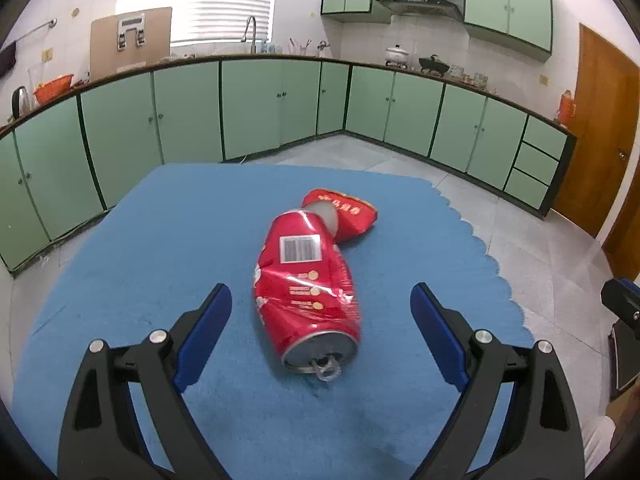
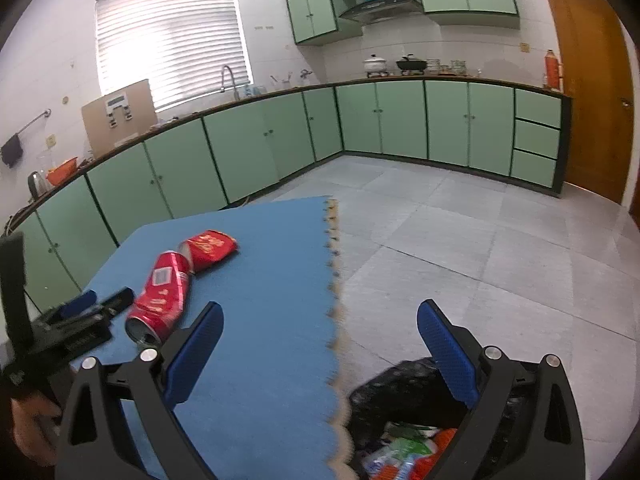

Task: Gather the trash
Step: 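Return both tools to the table and grasp the crushed red can with the left tool, then lift the red can with the left tool while the right tool grasps the red snack cup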

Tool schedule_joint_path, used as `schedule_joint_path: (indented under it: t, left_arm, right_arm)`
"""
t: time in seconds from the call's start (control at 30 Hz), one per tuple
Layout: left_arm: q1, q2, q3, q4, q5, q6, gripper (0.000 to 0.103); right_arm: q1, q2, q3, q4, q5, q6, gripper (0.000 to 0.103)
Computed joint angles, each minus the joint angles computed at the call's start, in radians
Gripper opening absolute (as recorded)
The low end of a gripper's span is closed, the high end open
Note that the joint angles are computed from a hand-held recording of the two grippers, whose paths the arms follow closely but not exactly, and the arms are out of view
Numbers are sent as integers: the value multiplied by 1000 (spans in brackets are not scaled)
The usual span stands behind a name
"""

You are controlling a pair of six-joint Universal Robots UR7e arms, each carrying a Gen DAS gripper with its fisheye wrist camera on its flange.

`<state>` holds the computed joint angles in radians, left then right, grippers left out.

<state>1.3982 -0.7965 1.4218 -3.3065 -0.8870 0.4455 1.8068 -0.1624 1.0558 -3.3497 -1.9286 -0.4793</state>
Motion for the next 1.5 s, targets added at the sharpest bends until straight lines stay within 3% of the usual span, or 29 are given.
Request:
schedule_joint_path:
  t: [0.33,0.7,0.77,0.8,0.87,1.03,1.2,1.27,1.5]
  left_arm:
    - [35,73,-136,199,49,-68,88]
    - [53,148,-294,399,87,-156,88]
    - [57,152,-313,435,80,-180,82]
    - [60,150,-313,438,69,-196,72]
    - [64,143,-307,430,47,-206,68]
    - [66,118,-267,356,-12,-193,39]
    - [69,85,-221,337,-45,-195,35]
    - [76,62,-201,351,-91,-232,34]
    - [61,71,-215,389,-137,-226,28]
  right_arm:
    - [8,78,-129,99,-18,2,95]
    - [0,91,-156,140,-21,12,94]
    - [0,90,-151,137,-19,8,94]
    - [1,90,-151,133,-17,5,94]
    - [2,91,-149,125,-16,1,94]
    - [4,93,-151,129,-14,8,94]
    - [9,101,-162,139,-12,-5,93]
    - [11,107,-170,147,-15,-4,93]
    - [9,110,-178,165,-17,-1,93]
